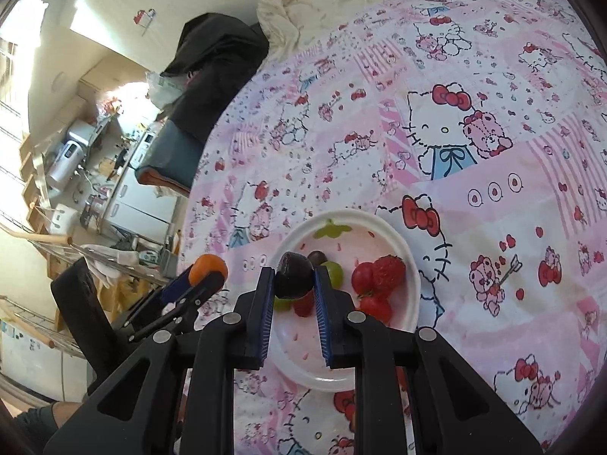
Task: Organize fruits
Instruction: 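Lift and carry the orange and grape over the plate with both tools, then open both tools to drop the mandarin and grape into the plate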
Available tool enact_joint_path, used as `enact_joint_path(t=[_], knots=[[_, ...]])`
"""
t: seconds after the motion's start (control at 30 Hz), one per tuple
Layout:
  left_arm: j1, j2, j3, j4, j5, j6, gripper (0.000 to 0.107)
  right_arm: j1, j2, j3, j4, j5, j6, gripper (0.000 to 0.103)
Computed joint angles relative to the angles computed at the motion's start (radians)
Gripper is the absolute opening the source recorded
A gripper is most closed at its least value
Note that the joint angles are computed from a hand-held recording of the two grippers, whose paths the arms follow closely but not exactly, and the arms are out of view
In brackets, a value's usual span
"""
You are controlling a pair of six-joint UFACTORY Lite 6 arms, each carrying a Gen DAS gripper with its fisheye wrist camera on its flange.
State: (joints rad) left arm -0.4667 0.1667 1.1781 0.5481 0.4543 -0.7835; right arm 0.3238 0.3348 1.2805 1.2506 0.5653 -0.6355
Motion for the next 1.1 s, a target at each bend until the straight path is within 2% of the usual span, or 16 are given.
enact_joint_path(t=[0.23,0.37,0.57,0.67,0.87,1.1], knots=[[0.034,0.087,0.038,-0.168,-0.040,0.147,0.037,0.002,0.112,0.067,-0.027,0.017,0.020,0.022],[0.011,0.099,0.027,-0.198,-0.040,0.160,0.037,0.020,0.153,0.083,-0.038,0.022,0.038,0.022],[-0.031,0.113,0.022,-0.143,-0.008,0.114,0.037,0.060,0.178,0.094,-0.122,-0.003,0.100,0.022],[-0.038,0.120,0.011,-0.176,0.001,0.142,0.038,0.064,0.191,0.104,-0.156,-0.010,0.127,0.023],[-0.056,0.130,0.008,-0.139,0.011,0.104,0.039,0.060,0.206,0.109,-0.157,0.000,0.129,0.024],[-0.054,0.138,0.019,-0.181,0.019,0.140,0.039,0.057,0.192,0.105,-0.125,0.013,0.103,0.025]])
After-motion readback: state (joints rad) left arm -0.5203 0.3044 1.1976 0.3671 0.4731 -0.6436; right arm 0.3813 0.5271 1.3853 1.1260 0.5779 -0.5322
